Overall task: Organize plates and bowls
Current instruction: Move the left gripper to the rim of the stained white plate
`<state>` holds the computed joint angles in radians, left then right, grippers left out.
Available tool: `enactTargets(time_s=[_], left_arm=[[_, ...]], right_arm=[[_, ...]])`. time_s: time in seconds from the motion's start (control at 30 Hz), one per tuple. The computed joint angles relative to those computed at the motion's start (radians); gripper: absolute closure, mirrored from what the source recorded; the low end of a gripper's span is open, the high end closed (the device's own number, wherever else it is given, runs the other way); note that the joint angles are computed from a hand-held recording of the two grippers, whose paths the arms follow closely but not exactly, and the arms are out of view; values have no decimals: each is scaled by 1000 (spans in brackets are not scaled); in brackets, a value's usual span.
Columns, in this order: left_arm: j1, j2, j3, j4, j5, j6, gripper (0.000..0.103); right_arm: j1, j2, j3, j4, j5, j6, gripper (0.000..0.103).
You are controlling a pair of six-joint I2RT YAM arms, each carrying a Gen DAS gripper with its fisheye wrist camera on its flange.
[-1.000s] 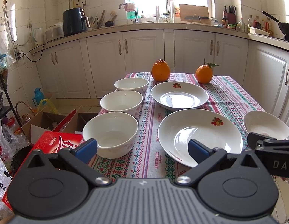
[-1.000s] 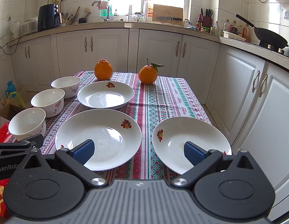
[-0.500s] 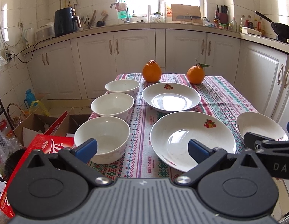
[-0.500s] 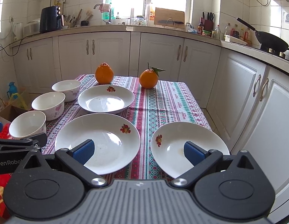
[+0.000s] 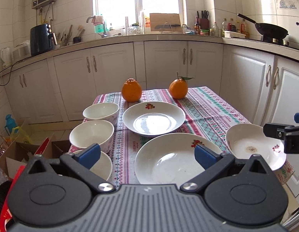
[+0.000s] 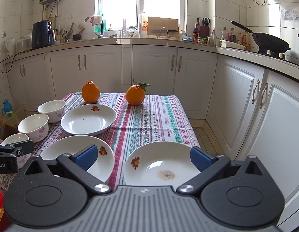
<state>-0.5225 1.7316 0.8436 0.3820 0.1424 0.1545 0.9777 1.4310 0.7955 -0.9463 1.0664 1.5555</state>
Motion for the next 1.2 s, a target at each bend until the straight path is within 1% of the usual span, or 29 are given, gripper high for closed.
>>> enactTargets(time_s=[0.13,0.27,0.33,0.53,0.67,0.73,0.8,0.87,0.97,1.1,1.2], left_arm=[[-26,50,57,-33,-7,40,1],[-40,92,123,-93,22,55,1],[-50,108,148,-113,33,63,1],[-93,177,233,-148,53,76,1],[-114,234,322,-235,88,64,1],[-130,256,350,-250,88,65,1],[-146,278,381,-269,79,69,1],[-156,298,409,-285,90,60,1],[-171,333,471,-347,106,58,1],[-202,384,554,-420,94,94,1],[-222,420,622,-487,94,127,1]], right_arm=[[-7,-104,-100,-24,4,17,0],[-15,-161,-178,-75,-20,66,0],[-19,-192,-222,-59,-36,54,0],[35,-358,-395,117,-41,-100,0],[2,-409,-480,264,-91,-227,0],[-6,-417,-514,318,-109,-264,0],[-13,-414,-541,355,-129,-275,0],[-30,-426,-578,407,-155,-311,0],[-72,-444,-630,501,-201,-406,0],[-139,-434,-679,630,-247,-537,0],[-229,-468,-725,731,-317,-669,0]])
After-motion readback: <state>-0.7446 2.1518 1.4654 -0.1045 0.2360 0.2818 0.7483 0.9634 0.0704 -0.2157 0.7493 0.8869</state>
